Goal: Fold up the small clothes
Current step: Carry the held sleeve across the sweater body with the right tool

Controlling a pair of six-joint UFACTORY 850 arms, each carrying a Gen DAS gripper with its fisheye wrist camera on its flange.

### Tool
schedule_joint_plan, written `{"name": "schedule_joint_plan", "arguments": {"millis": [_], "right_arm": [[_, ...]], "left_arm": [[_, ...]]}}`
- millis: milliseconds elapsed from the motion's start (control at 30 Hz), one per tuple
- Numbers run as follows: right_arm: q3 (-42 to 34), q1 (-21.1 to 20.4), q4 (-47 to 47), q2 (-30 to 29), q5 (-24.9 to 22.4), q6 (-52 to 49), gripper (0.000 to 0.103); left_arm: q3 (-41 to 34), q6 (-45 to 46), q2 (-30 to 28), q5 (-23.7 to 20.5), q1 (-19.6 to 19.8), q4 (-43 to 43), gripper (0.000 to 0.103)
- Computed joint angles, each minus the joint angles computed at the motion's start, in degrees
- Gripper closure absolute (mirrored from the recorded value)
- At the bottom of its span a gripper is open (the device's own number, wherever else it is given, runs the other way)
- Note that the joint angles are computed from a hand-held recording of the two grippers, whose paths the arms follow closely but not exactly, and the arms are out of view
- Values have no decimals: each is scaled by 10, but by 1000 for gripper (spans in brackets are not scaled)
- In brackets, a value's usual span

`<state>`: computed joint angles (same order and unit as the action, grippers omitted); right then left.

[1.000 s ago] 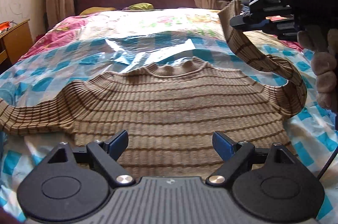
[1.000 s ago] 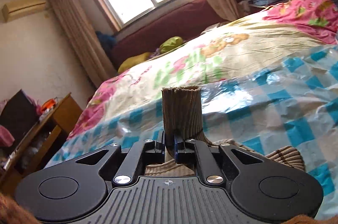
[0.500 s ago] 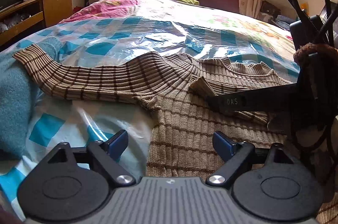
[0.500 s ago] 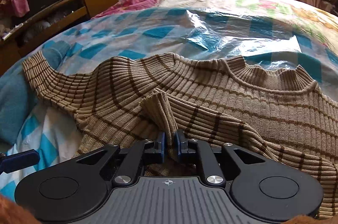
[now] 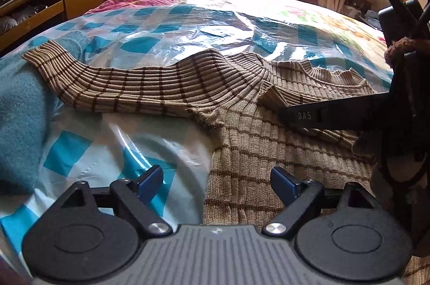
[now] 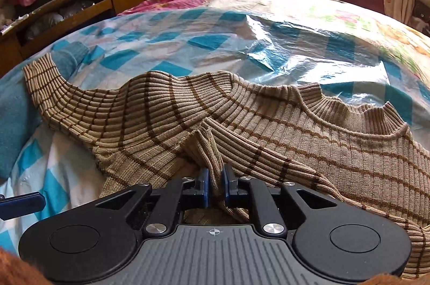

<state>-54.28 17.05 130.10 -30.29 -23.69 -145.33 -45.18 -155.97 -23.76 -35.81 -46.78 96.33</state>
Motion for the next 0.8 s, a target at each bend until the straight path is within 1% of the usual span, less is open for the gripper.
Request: {"name": "schedule_joint_plan", "arguments": {"millis": [133, 233, 367, 500, 800], "right_arm": [[1, -1, -6, 2, 1, 6, 88], [3, 2, 5, 3, 4, -5, 87], [6, 7, 25, 4, 8, -26, 84], [7, 12, 42, 5, 13, -44, 82], [9, 15, 57, 8, 17, -58, 81]], "left_arm": [[-1, 2, 0, 14, 5, -3, 12], [-4, 21, -1, 16, 5, -20, 12], [-4, 24, 0, 22, 9, -25, 12], [-5, 29, 0, 26, 10, -28, 12], [-5, 32, 1, 25, 9, -32, 12]]}}
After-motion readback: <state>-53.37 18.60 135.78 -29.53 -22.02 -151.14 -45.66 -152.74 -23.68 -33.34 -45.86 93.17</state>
